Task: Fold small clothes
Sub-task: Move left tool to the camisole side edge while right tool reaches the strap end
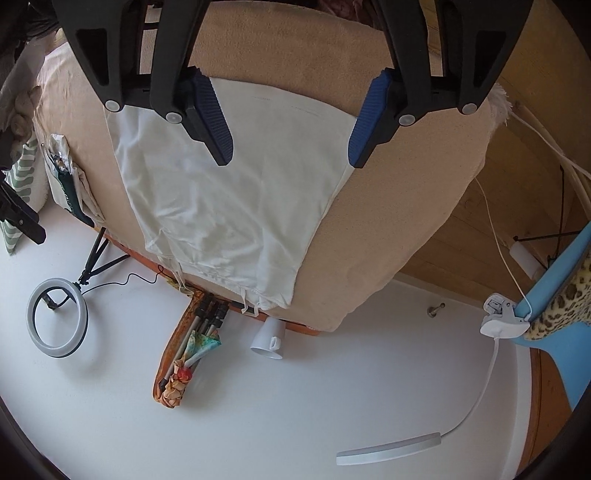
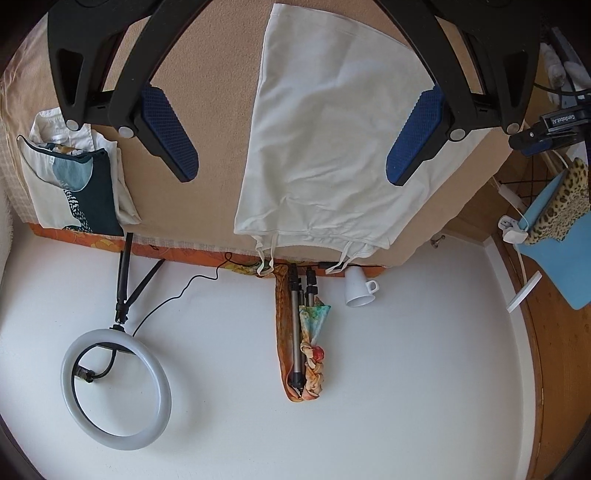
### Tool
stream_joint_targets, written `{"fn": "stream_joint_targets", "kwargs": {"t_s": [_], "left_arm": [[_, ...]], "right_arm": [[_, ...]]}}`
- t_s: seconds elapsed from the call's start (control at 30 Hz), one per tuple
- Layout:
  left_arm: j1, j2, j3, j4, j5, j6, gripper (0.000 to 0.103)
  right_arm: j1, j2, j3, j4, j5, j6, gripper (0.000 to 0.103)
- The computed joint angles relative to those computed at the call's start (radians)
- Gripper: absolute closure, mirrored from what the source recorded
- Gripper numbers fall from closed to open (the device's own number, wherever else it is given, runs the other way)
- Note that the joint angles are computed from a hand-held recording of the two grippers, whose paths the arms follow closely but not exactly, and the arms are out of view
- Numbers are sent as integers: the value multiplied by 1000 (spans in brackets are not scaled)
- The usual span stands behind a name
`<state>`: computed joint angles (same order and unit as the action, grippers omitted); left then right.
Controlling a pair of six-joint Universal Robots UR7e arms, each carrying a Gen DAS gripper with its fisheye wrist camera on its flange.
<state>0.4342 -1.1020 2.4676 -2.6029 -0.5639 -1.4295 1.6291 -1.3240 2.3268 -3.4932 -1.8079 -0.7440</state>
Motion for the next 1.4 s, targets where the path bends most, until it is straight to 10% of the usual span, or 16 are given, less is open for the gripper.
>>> {"fn": "stream_joint_targets", "kwargs": {"t_s": [0.43,0.83,1.4], "left_arm": [[114,0,67,-229,-112,71,53],[212,40,44,-316,-131,116,55],[267,99,14,-398,-167,176,67]], "right_arm": [[88,271,-362,430,20,149,1],[103,513,-659,776,49,310,32],[148,890,-1082,960,-141,387,58]]}}
